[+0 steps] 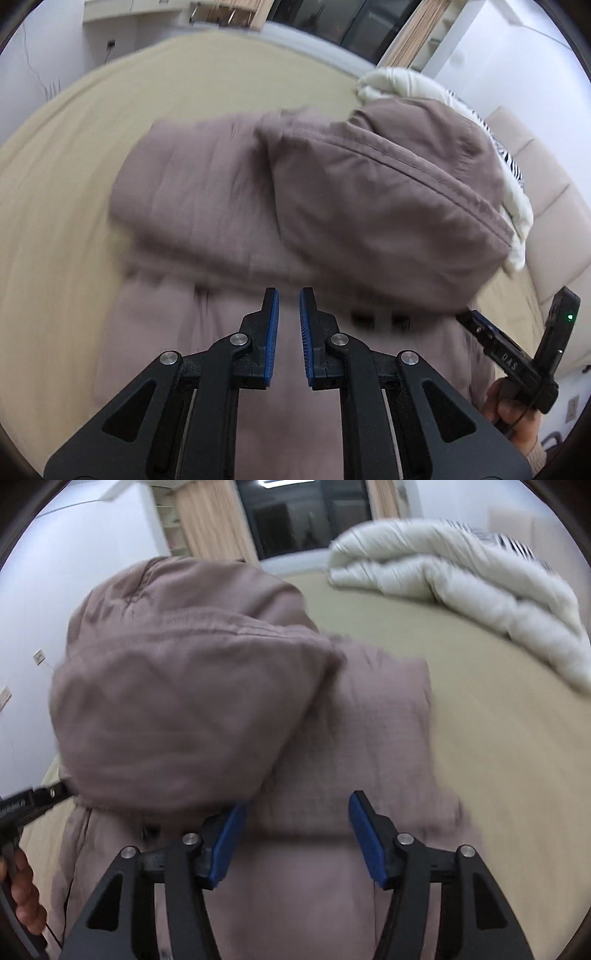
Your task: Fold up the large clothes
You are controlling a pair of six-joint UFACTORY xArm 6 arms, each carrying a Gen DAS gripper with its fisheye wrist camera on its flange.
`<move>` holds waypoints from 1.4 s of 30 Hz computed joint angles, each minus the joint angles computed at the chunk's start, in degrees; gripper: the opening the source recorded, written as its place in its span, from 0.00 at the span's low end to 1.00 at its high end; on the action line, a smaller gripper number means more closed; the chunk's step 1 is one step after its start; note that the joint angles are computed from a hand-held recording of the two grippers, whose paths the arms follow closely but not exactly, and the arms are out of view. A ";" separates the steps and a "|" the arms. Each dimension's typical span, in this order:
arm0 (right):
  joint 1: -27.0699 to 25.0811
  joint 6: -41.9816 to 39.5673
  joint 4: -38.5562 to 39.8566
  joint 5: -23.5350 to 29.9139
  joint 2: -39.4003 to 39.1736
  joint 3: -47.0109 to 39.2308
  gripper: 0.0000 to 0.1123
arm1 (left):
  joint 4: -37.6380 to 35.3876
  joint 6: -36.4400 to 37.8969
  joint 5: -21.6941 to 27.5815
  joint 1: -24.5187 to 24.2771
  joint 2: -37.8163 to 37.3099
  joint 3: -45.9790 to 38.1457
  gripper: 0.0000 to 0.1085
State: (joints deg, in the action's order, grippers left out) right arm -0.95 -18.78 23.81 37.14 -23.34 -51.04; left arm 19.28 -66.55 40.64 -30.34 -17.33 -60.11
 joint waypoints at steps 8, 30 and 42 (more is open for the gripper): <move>-2.76 -5.48 11.50 3.83 0.42 -11.19 0.47 | 8.34 2.46 4.42 -0.49 0.75 -12.43 0.10; 5.18 0.54 -4.43 7.93 26.84 -32.63 0.18 | -2.03 20.75 6.52 6.11 27.68 -32.23 0.10; 6.57 9.44 -13.61 19.71 51.67 -64.21 0.22 | -8.54 26.00 9.03 7.80 39.54 -46.33 0.10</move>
